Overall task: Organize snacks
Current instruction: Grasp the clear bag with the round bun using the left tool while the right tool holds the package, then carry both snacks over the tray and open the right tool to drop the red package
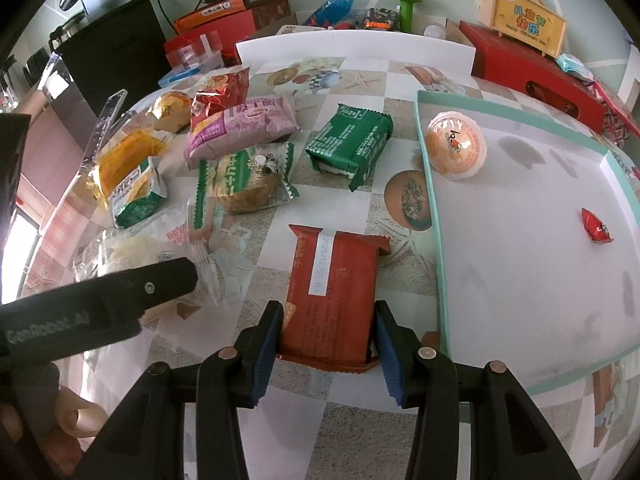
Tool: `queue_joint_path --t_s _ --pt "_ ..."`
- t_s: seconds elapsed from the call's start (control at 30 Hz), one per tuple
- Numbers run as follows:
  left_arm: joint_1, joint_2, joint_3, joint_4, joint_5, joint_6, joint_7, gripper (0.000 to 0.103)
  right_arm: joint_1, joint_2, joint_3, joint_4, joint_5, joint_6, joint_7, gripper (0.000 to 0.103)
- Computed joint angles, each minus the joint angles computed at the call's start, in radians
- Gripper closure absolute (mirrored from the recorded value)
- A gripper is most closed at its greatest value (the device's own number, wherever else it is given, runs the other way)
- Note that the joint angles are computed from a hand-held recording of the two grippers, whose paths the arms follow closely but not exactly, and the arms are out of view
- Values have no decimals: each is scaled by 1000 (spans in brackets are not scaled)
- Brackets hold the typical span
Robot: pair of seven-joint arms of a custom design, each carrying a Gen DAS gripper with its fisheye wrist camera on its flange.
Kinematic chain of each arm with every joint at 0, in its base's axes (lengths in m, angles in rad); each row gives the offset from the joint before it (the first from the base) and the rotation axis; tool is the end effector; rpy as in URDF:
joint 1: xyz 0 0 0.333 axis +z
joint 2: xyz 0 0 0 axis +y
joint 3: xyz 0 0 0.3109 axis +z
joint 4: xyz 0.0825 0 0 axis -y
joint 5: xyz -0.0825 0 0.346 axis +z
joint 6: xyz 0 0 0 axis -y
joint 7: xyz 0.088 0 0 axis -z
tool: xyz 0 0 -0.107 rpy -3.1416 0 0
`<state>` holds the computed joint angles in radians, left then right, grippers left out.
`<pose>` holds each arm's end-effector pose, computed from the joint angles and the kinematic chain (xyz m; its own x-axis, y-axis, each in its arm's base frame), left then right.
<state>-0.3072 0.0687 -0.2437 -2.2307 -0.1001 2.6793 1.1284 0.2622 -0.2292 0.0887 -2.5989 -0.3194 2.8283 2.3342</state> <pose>0.4607 -0.2777 0.4029 -0.0596 -0.9690 0.2399 -0.9559 -0.0139 -0.2934 0.4026 0.1648 0.4046 -0.1019 -0.9891 -0.1063 -0.8794 0.1395 -0.4551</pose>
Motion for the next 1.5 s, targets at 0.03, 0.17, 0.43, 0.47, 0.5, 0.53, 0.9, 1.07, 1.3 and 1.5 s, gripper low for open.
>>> queue_joint_path --t_s 0.03,0.17,0.43,0.47,0.5,0.53,0.9,1.07,1.3,1.5 --pt "0 2 -2 2 -5 3 7 15 1 1 -2 1 3 0 -3 55" --pt "-3 7 -2 7 -2 9 14 26 0 5 0 8 1 -9 -5 55" --pt "-5 3 -3 3 -21 22 20 31 3 9 -4 13 7 -13 -18 55" --pt "-3 -1 -3 -2 -29 25 26 32 4 8 -5 13 9 -13 -20 55" --pt "-2 -4 -4 -5 -35 27 31 32 4 8 -5 13 12 -12 -20 55" --pt "-1 -9 -4 -9 -41 28 36 32 6 7 -7 13 18 -11 -24 55" --pt "6 -41 -6 -31 -61 49 58 40 17 -22 -22 -7 81 26 -59 58" --pt "10 -65 -7 -47 -63 70 63 40 9 -46 -16 -20 79 54 -52 58" --pt "19 -90 -8 -65 -52 93 50 41 11 -61 -19 -27 84 74 -53 58" --pt "37 -107 -8 -80 29 109 -41 41 11 -75 -26 -34 98 99 -59 58"
